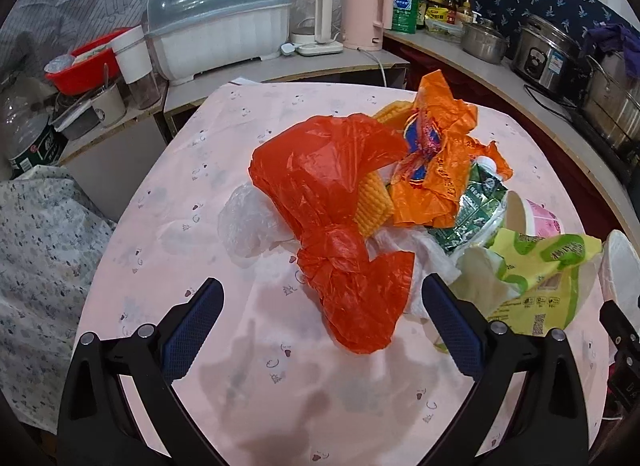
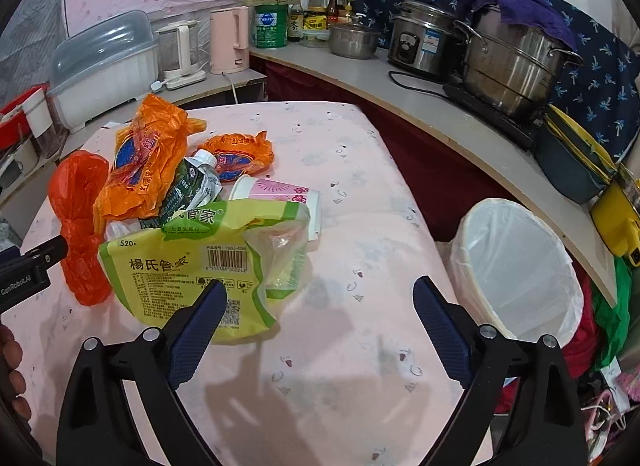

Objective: Collect trash
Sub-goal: 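Grasp the red plastic bag with the left tool while the right tool grasps the yellow-green snack bag, then carry both bags to the white bin and release them inside with both tools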

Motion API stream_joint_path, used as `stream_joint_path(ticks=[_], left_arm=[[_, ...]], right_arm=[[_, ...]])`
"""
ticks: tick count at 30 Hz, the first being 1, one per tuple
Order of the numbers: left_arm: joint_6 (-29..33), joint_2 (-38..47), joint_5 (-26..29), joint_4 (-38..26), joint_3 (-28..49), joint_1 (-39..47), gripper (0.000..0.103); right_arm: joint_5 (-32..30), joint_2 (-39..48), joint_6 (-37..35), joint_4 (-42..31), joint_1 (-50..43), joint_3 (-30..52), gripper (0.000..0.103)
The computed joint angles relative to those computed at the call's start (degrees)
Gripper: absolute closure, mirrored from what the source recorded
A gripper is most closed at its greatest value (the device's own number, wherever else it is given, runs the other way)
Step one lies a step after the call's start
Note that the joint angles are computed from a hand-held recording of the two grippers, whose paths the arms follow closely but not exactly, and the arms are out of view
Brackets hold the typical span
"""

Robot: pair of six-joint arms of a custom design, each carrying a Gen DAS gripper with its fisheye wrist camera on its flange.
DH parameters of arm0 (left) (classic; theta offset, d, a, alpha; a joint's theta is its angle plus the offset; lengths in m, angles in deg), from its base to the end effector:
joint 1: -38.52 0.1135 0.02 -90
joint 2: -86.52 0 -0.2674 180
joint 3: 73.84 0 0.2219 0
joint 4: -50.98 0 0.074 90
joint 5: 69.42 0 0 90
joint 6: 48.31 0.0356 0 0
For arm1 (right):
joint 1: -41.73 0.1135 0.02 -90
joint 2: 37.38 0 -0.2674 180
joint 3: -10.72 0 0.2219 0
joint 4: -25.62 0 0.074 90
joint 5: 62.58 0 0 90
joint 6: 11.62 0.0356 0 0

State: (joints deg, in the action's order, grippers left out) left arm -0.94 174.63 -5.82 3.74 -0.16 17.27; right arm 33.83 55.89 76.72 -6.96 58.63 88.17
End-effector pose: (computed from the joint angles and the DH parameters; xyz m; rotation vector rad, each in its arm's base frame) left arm 0.2633 -0.0854 0.2323 -0.6048 2.4116 0.1626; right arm 0.3086 0.0896 0.2382 -0.3378 2.3848 -0.0124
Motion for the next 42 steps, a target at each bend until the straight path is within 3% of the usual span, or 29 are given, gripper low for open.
stream_joint_path(ticks=[5, 8, 12, 18, 31, 42], left_arm=[[2.78, 3.07, 3.33, 3.56, -0.03, 3.33, 0.016], [4.07, 4.69, 6.28, 4.96, 0.07, 5.14, 0.035], [5.6, 5.8, 9.18, 6.08, -0.01, 6.54, 0.059], [5.78, 4.03, 7.19, 6.45, -1.07, 5.49, 0.066], [2.5, -4.44, 1.69, 0.82, 0.34, -2.03, 0.067], [2.0, -2.02, -2.55, -3.35, 9.89, -12.82, 0.067]], right_arm=[[-0.3, 7.2, 1.36, 0.26, 1.53, 4.09, 0.025], [-1.38, 10.46, 1.86, 0.02, 1.74, 6.0, 0.036], [-3.35, 12.36, 2.29, 0.02, 1.93, 6.73, 0.057], [-6.29, 11.84, 2.89, 0.24, 1.56, 5.65, 0.091], [-9.61, 0.19, 2.79, 1.61, -1.47, 0.27, 0.099], [-12.23, -8.09, 2.51, 0.5, -11.58, -0.63, 0.099]])
